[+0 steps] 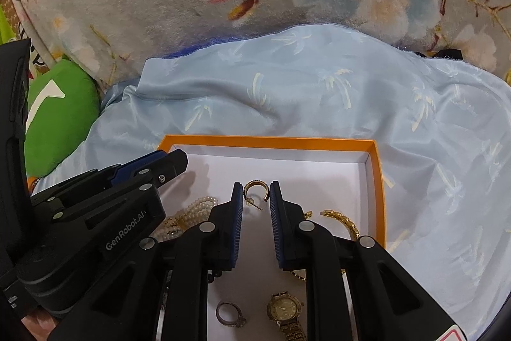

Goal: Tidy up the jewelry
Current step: 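Open both tools to drop the hoop earrings into the box, then withdraw both tools from the box toward the remaining gold earrings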

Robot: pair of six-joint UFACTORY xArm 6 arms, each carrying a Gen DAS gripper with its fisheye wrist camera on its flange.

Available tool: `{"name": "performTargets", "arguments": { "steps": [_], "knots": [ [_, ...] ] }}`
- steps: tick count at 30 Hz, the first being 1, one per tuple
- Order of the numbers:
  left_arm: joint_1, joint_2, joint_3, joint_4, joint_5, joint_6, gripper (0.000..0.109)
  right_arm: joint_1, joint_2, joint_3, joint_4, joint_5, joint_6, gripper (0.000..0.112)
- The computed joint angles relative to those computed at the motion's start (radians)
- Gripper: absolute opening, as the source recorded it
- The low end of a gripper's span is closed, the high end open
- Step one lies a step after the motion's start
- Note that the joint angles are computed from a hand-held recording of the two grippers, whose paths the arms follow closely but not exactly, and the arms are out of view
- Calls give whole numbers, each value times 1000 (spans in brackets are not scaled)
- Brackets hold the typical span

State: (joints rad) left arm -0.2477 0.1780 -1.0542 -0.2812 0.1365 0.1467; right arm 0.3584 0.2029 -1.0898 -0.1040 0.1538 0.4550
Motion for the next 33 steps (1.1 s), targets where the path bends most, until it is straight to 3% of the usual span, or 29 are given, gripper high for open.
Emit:
{"name": "performTargets", "arguments": {
  "steps": [10,14,16,19,23,27,31,33],
  "knots": [
    [5,4,-2,50,5,-61,19,-7,11,-2,-85,-7,67,17],
    [11,1,6,97,-4,-111,33,-10,8,3,-138,-14,110,18],
    [8,-10,19,20,-27,-55,43,-13,-5,17,-161,-22,134,19],
    [11,-41,59,-51,-74,-13,43,-19,-57,64,-251,-29,215,19],
    [9,-137,136,-286,-70,162,43,-25,-168,168,-282,-49,257,19],
    [32,-291,290,-234,-99,132,43,-20,-314,308,-275,-46,278,19],
    [67,-478,447,-309,-32,206,44,1,-473,465,-279,-22,311,20],
    [91,-583,544,-244,-8,152,44,23,-542,528,-285,4,330,21]
  ]
}}
